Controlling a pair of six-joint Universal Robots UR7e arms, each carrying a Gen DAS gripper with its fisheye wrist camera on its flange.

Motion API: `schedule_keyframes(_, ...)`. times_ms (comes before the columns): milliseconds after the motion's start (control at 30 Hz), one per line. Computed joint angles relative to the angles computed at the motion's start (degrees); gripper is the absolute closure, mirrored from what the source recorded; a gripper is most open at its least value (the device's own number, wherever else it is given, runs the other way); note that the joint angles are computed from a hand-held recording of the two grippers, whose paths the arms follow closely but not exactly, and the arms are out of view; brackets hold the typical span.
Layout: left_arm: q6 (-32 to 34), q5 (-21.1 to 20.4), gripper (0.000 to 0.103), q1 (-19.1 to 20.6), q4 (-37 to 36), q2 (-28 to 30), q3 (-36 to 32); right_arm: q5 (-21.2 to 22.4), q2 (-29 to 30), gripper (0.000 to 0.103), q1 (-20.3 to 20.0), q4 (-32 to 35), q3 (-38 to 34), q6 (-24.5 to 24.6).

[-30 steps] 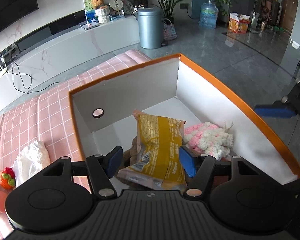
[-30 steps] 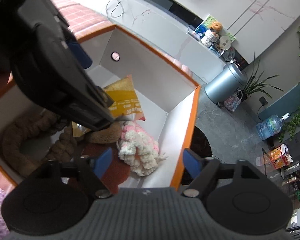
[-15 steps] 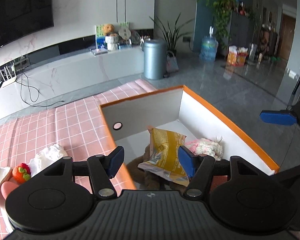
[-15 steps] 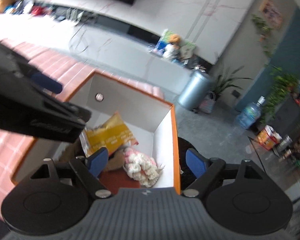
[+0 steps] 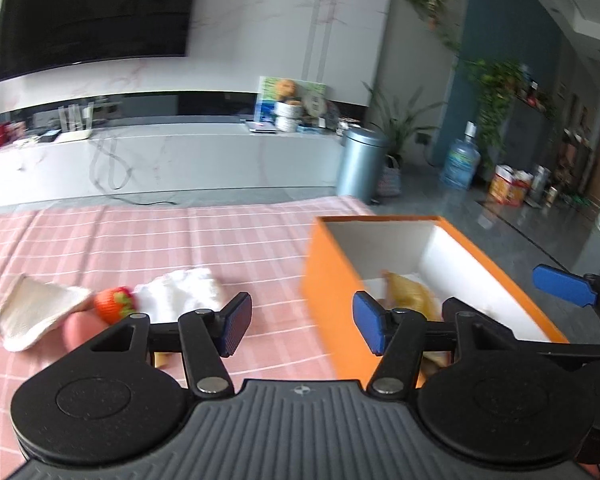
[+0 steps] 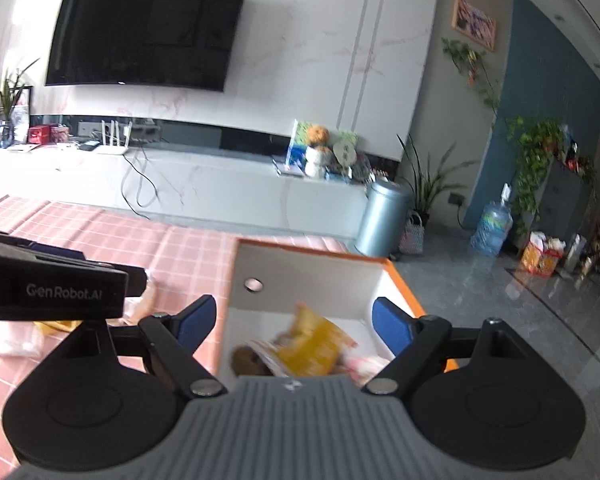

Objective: Organize soft objects
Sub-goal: 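Move both grippers back over the tablecloth toward the remaining soft items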

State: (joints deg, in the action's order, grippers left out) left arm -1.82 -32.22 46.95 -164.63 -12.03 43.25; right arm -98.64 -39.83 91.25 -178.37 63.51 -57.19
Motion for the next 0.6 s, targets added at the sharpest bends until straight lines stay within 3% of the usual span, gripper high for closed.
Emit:
schedule_keyframes(400,-1.7,3.4,0.04,1.8,-11.8,-10.6,18.8,3.7,2.6,0.022,2.3,-1.5,4.1,0.6)
schedule_keyframes(600,-5.3,4.9,0.044,3.2,-12.8,-14.8,25.9,2.1,5.5,0.026,3.5,3.6,1.5,1.4)
